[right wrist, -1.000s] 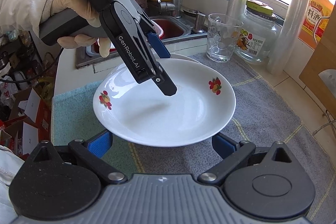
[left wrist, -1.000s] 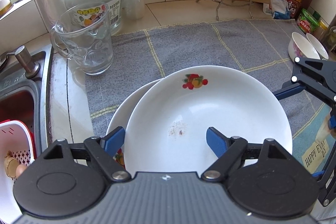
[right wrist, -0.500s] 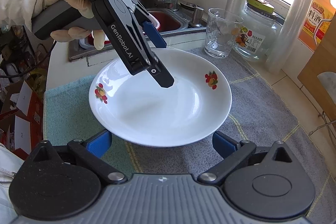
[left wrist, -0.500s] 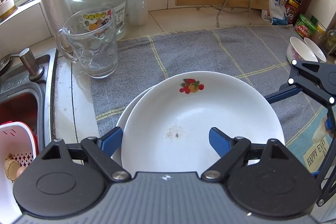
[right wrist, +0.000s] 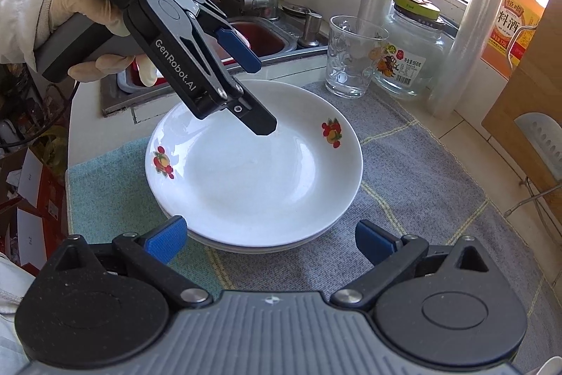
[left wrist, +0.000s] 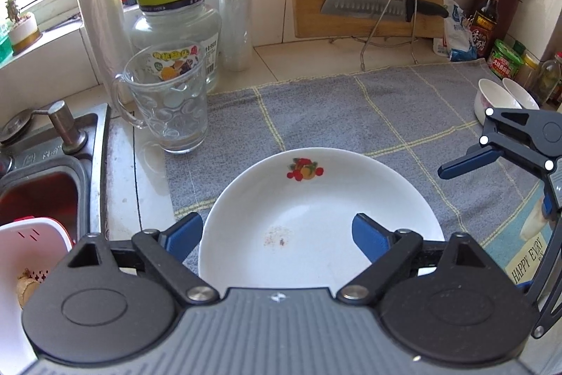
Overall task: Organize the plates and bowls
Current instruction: 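Lower the plate onto the stacked plates and open the left tool, then withdraw the left tool from the stack while the right tool moves toward the pink-flowered bowls, then grip the rim of the nearest pink-flowered bowl with the right tool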
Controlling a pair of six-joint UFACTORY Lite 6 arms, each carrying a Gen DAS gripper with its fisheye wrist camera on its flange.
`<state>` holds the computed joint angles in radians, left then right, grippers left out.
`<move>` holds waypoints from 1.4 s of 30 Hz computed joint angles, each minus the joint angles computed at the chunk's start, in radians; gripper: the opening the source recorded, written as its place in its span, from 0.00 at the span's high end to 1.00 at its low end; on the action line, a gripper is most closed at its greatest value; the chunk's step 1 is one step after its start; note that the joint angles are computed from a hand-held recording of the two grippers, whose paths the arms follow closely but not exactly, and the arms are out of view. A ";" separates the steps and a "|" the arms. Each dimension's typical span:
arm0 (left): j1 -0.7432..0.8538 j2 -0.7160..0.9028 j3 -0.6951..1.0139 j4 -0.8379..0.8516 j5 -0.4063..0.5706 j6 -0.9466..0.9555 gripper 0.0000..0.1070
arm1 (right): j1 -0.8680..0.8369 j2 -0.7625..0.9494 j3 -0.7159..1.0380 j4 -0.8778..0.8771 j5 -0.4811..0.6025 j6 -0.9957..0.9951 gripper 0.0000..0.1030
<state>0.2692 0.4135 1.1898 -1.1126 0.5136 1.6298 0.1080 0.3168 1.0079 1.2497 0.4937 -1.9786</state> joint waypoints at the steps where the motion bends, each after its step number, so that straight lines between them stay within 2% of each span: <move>1: 0.007 -0.021 -0.026 -0.046 0.009 0.046 0.14 | -0.003 -0.009 -0.008 0.011 -0.002 -0.001 0.00; 7: 0.037 -0.168 -0.206 -0.331 0.036 0.330 0.09 | -0.012 -0.061 -0.054 0.099 -0.038 -0.019 0.00; 12: 0.053 -0.266 -0.317 -0.481 0.059 0.440 0.08 | -0.018 -0.106 -0.098 0.205 -0.090 -0.046 0.00; 16: 0.043 -0.359 -0.431 -0.657 0.078 0.602 0.06 | -0.024 -0.161 -0.161 0.375 -0.142 -0.134 0.00; 24: -0.046 -0.375 -0.482 -0.789 0.128 0.717 0.05 | -0.053 -0.269 -0.297 0.826 -0.249 -0.454 0.00; 28: -0.117 -0.345 -0.481 -0.780 0.131 0.685 0.05 | -0.118 -0.323 -0.357 0.819 -0.249 -0.451 0.00; 31: -0.195 -0.343 -0.497 -0.862 0.104 0.746 0.05 | -0.177 -0.365 -0.398 0.813 -0.240 -0.459 0.00; 38: -0.428 -0.334 -0.519 -1.137 0.025 0.901 0.05 | -0.443 -0.439 -0.430 0.468 -0.131 -0.261 0.00; 42: -0.598 -0.269 -0.476 -1.333 -0.019 1.037 0.05 | -0.641 -0.427 -0.393 0.310 -0.025 -0.199 0.00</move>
